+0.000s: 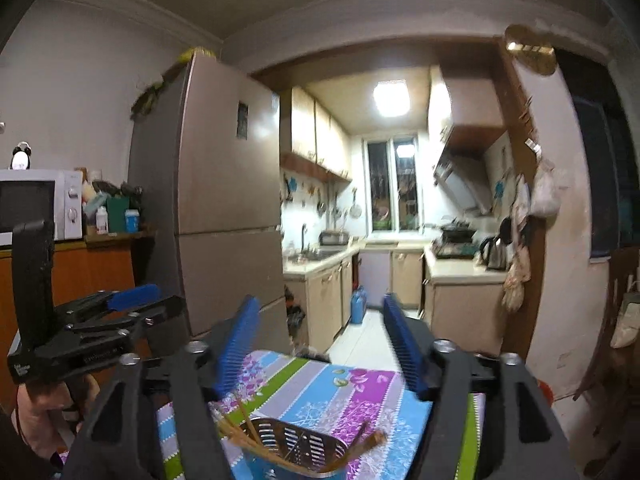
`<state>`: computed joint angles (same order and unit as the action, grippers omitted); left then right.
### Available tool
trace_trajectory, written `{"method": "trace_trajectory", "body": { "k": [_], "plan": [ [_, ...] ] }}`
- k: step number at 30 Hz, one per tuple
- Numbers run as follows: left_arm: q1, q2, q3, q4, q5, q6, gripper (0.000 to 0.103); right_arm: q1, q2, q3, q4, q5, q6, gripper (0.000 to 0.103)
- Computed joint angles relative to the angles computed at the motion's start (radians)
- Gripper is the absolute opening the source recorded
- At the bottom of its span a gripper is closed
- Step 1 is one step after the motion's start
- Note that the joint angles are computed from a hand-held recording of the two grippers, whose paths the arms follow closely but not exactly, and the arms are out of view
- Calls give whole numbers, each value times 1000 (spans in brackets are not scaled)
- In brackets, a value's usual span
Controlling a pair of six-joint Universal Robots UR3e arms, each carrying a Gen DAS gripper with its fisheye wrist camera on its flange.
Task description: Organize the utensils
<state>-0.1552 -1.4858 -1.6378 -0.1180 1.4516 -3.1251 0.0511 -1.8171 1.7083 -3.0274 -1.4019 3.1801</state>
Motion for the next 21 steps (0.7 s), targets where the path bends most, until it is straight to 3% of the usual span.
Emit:
{"method": "trace_trajectory", "body": {
  "k": [4,6,10,14,21],
  "plan": [
    [-38,194,-306,186,99,27,97,122,-206,301,-126,-156,-25,91],
    [-80,294,-464,246,148,47,97,224,-249,411,-191,-272,-31,97],
    [-196,391,-667,337,268,36,97,500,-222,580,-355,-568,-15,97],
    [-305,400,-764,411,379,16,97,653,-175,655,-435,-711,40,97],
    [-374,459,-836,397,431,-8,97,838,-68,659,-500,-892,71,97]
  ]
}}
